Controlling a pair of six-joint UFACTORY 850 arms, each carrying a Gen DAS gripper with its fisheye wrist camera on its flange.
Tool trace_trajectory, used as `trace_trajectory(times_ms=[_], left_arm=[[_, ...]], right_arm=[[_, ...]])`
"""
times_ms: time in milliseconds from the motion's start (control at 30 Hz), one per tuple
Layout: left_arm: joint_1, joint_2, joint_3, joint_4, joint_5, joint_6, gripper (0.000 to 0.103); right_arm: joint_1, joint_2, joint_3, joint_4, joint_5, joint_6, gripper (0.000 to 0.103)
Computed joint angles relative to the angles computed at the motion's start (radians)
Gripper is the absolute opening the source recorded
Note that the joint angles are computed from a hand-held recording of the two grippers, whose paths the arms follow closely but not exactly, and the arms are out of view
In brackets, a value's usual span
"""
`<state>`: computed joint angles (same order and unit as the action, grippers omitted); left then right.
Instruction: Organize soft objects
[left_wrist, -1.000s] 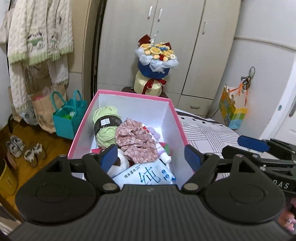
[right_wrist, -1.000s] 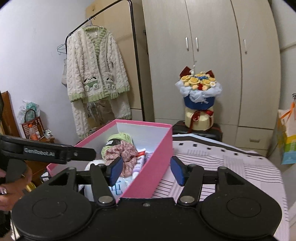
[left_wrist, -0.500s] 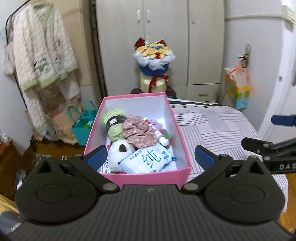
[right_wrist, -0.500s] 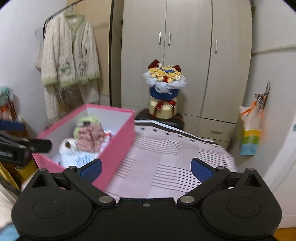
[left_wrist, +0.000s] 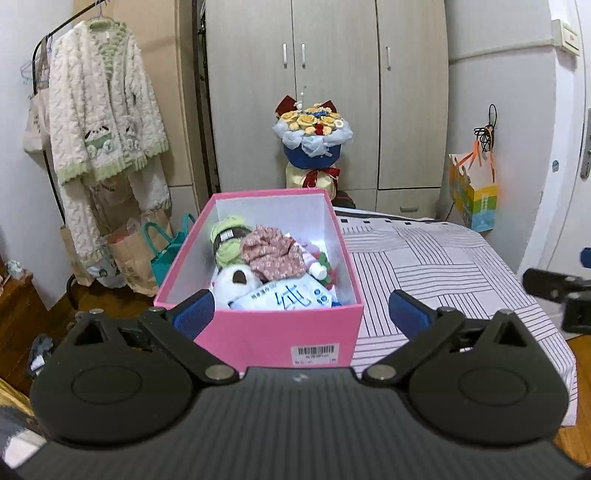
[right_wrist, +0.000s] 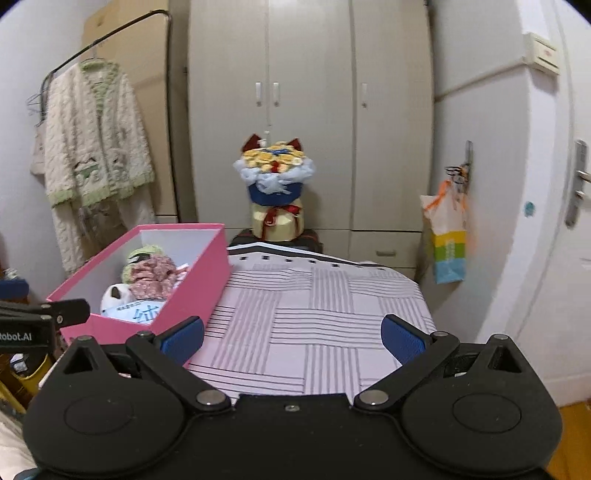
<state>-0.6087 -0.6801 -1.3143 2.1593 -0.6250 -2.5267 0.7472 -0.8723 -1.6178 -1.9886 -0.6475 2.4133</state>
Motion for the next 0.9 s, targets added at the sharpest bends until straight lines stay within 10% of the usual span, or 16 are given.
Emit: trace_trajectory(times_ms=[900], left_arm=[[-0.032, -0.017, 0.033, -0.034, -0.1, -0.029, 0.103]], right_arm=[[0.046, 0.022, 0.072, 0.07, -0.122, 0.0, 0.103]])
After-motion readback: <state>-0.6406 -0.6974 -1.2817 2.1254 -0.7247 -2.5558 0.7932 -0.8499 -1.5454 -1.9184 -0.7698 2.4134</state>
